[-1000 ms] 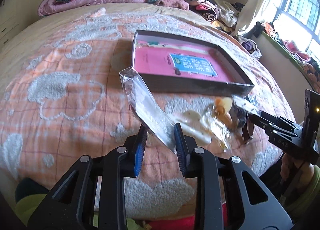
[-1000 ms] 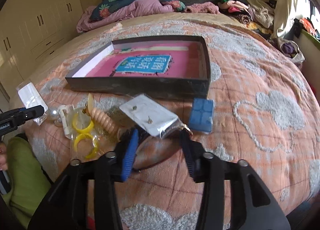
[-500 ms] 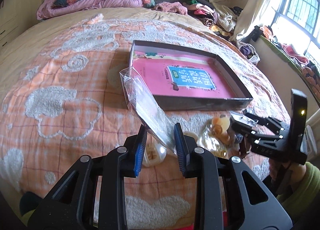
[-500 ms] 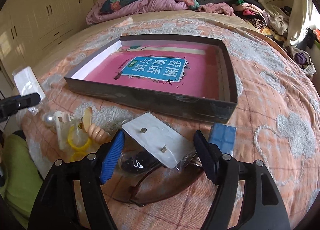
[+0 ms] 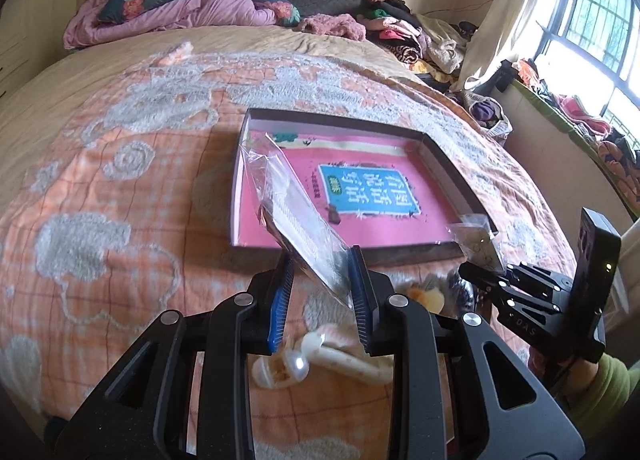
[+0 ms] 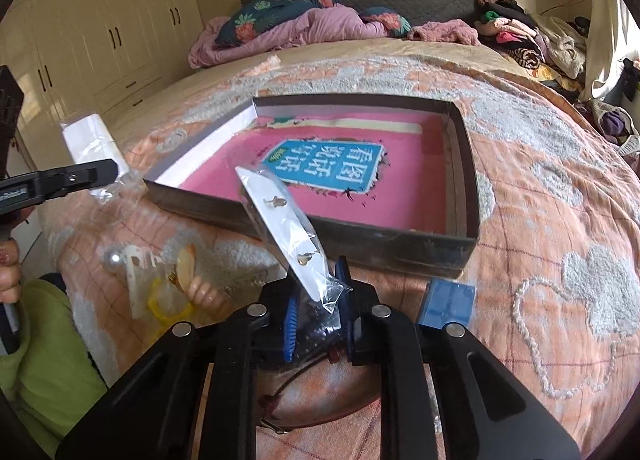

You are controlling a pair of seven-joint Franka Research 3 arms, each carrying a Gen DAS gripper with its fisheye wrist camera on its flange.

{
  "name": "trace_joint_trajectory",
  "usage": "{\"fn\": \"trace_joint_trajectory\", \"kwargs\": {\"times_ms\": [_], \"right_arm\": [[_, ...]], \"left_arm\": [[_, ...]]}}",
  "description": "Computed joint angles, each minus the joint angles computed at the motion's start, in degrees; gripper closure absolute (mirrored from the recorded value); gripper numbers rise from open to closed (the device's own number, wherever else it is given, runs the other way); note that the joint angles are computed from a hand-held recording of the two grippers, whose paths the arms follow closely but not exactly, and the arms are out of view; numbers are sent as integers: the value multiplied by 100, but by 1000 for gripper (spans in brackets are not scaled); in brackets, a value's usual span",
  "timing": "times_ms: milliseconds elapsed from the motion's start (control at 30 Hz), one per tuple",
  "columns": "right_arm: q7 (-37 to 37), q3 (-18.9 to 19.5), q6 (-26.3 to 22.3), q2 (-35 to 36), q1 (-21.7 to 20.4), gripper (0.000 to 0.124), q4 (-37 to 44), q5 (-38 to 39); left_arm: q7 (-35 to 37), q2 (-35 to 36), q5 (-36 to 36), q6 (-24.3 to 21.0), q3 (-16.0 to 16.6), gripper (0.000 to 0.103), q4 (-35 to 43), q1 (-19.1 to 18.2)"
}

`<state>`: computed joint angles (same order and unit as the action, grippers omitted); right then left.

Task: Organize jewelry
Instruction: 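Carry the bag into the pink-lined box with left tool while right tool releases the earring card inside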

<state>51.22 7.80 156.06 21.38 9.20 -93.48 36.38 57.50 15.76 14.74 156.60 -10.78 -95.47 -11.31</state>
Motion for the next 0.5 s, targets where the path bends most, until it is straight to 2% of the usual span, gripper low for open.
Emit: {"fn": "trace_joint_trajectory", "kwargs": {"times_ms": [67, 200, 500], "right_arm": [[-89, 86, -71, 10, -80, 110, 87, 198], [108, 22, -190, 153, -41, 112, 432, 179], [1012, -283, -190, 725, 183, 112, 1282, -656]], "left_arm": [[26, 88, 16, -34, 3, 83, 150, -15], [120, 266, -36, -61, -11, 83, 455, -19], [351, 965, -299, -380, -48, 83, 1442, 6]]}}
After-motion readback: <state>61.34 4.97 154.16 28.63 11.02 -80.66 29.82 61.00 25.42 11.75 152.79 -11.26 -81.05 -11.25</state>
